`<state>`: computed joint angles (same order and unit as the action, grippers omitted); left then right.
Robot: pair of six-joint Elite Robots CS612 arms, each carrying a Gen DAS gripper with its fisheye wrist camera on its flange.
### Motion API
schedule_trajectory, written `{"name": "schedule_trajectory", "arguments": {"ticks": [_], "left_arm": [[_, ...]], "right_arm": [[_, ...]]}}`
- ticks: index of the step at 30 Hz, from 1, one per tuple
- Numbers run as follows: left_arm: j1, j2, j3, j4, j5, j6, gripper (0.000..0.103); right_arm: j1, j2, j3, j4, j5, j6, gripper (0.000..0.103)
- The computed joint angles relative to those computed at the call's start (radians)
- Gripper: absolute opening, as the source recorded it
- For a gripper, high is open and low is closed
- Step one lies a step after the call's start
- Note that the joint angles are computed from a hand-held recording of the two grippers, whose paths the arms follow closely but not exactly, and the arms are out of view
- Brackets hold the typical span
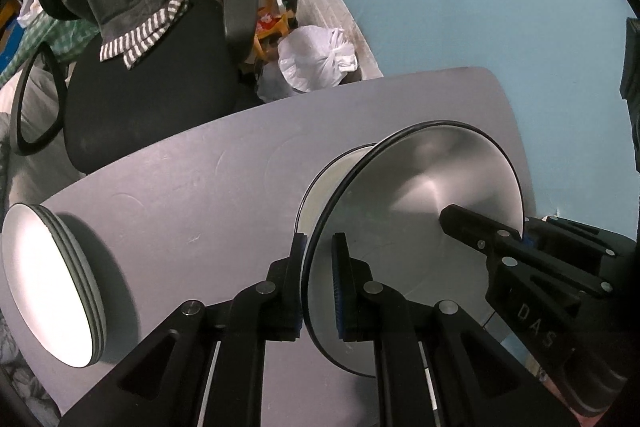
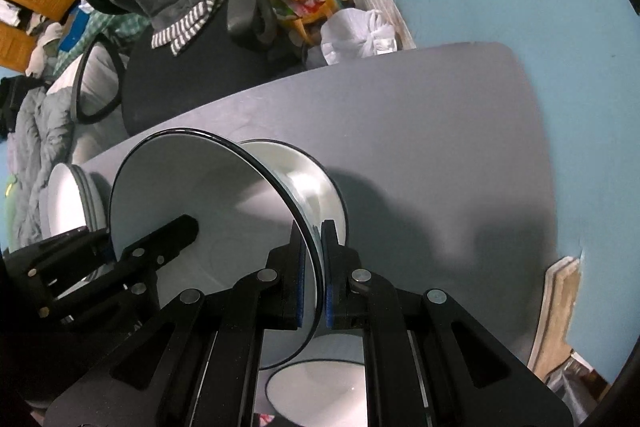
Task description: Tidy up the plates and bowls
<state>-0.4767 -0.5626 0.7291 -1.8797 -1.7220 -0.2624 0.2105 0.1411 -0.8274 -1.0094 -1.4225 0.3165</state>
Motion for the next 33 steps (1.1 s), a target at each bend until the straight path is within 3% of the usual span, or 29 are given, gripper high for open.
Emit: {"name": "schedule_trajectory", "arguments": {"ticks": [10,14,20,24,27,30,33], "left_arm": [[-0.004,0.022,-0.035,0.041,0.048,0.019,0.011],[-0.006,0.036,-0.052,0.065,0.052,0.024,0.012],[-0.009,0.046,-0.071,0.075,0.055,0.04,0.013],[-0.008,0.045,-0.067,0.063,0.065,0.025,0.026],[-0.005,0.035,-0.048,0.032,0.074,0.009,0.029],[-0.001,0.024,-0.032,0.01,0.074,0.004,0.036],[0.001,0.009,-0.01,-0.014,0.077,-0.002,0.041]], "right_arm": [[-0.006,-0.01,0.033,0.001,0.025,-0.016,0.008],[0.001,-0.021,0.052,-0.01,-0.034,-0.029,0.012],[-0.006,-0.029,0.07,-0.012,-0.025,-0.03,0.014],[-0.007,-0.031,0.074,-0.012,-0.021,-0.029,0.014],[-0.007,-0.029,0.069,-0.015,-0.024,-0.027,0.017],[-0.004,-0.028,0.065,-0.024,-0.048,-0.03,0.028],[0.0,-0.03,0.059,-0.034,-0.072,-0.034,0.031]]}}
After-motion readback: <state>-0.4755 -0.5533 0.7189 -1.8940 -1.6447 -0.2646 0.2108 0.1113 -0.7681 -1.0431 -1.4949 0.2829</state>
